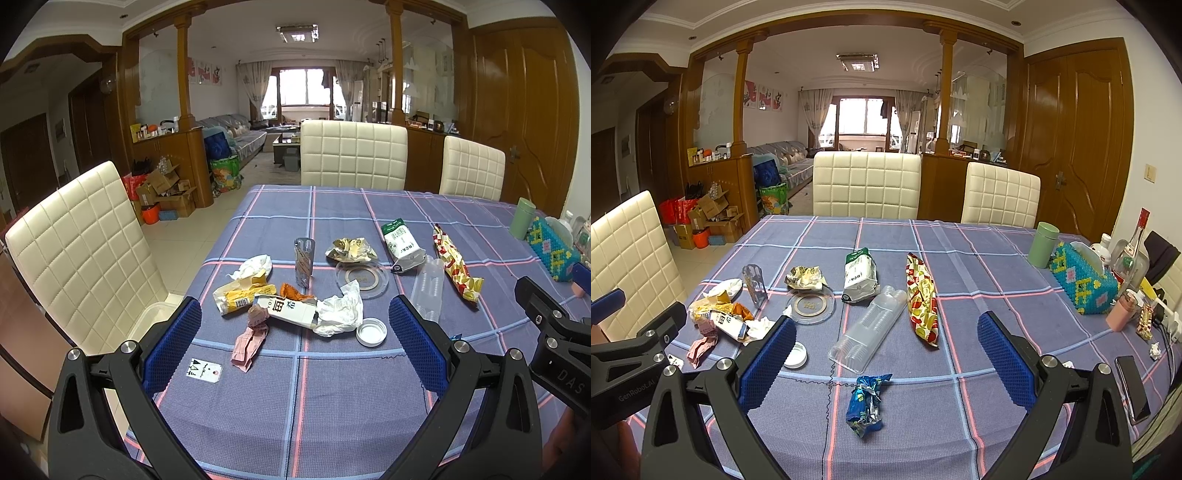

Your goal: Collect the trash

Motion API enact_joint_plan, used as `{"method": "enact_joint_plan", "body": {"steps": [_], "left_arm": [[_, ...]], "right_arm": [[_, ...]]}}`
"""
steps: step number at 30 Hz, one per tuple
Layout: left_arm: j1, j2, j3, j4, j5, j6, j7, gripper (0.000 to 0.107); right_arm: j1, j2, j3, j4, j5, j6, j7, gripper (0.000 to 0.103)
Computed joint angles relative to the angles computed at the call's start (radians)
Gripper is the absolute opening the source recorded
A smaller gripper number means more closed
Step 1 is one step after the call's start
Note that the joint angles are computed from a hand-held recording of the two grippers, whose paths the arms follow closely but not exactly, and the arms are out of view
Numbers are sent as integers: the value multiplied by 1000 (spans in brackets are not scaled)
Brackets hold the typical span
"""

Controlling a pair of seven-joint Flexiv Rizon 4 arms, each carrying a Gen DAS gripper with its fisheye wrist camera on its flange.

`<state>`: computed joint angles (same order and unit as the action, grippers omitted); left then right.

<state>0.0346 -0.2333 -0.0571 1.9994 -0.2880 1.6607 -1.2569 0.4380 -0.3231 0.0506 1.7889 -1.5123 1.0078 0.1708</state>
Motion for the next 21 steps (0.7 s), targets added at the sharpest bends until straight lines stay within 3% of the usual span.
{"method": "enact_joint_plan", "body": {"steps": [21], "left_arm": [[2, 0, -2, -1, 1, -1, 0, 100]], "right_arm": [[3, -5, -2, -1, -2, 1, 6, 96]]}}
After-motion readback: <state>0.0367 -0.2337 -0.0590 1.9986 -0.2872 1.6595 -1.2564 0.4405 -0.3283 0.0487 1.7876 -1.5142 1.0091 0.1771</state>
